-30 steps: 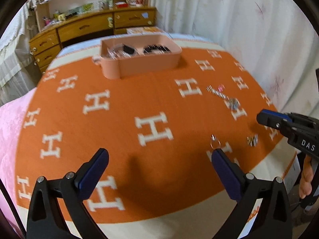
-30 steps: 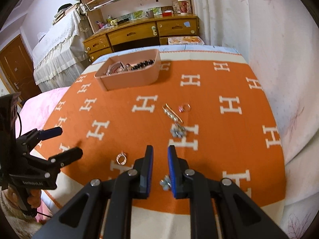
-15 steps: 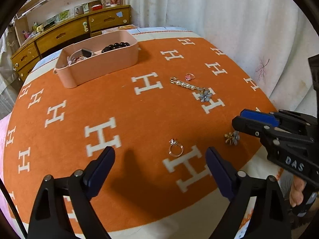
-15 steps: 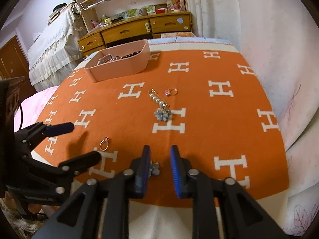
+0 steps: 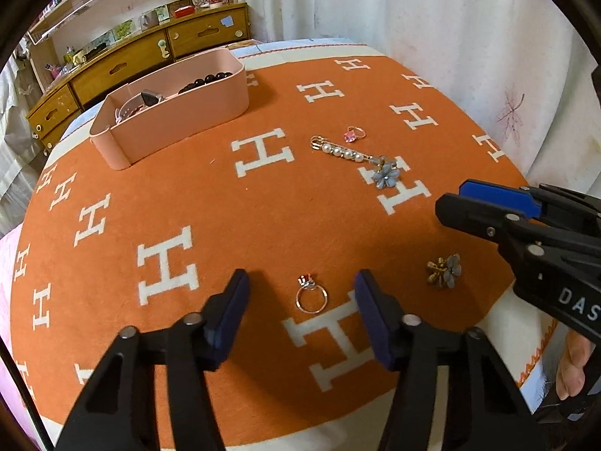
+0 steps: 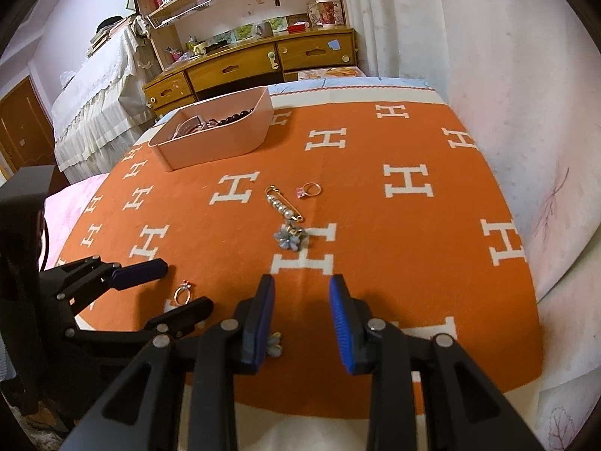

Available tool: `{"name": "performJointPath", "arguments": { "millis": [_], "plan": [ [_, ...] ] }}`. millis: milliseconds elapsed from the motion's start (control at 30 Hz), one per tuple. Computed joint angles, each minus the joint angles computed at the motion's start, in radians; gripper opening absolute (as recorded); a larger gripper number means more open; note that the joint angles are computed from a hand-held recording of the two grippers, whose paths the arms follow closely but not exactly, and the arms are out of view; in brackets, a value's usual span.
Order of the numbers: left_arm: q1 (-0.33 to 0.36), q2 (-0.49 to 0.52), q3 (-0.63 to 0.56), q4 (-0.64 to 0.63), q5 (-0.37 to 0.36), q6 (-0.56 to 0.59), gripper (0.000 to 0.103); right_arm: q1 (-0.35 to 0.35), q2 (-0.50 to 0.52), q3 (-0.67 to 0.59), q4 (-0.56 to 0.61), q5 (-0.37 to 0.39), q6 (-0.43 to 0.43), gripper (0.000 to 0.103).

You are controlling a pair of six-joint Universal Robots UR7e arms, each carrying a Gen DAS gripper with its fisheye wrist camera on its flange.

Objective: Organize jewelry
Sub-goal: 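Grasp the silver ring with the left gripper while the right gripper grasps a flower charm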

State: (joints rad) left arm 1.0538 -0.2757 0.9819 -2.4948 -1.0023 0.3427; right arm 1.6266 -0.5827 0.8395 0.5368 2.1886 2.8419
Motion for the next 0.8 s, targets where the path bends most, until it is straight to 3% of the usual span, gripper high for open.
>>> {"name": "performJointPath", "arguments": {
  "millis": [133, 200, 600, 800],
  "plan": [
    [0.002, -0.005, 0.013, -0.027, -0.013, 0.015, 0.019, -0.005, 0.003, -0.007, 0.006, -0.006, 0.004, 0.031],
    [0.009, -0.012, 0.018, -0.034, -0.04, 0.018, 0.014, -0.006, 0.008, -0.02, 0.013, -0.004, 0.005, 0.031],
    [0.055, -0.057, 0.045, -0.038, -0.182, -0.033, 0.014, -0.01, 0.075, -0.149, 0.09, -0.024, -0.027, 0.03],
    [0.052, -0.068, 0.069, -0.078, -0.191, -0.018, 0.014, -0.002, 0.169, -0.307, 0.186, 0.017, -0.029, 0.03]
  ]
}}
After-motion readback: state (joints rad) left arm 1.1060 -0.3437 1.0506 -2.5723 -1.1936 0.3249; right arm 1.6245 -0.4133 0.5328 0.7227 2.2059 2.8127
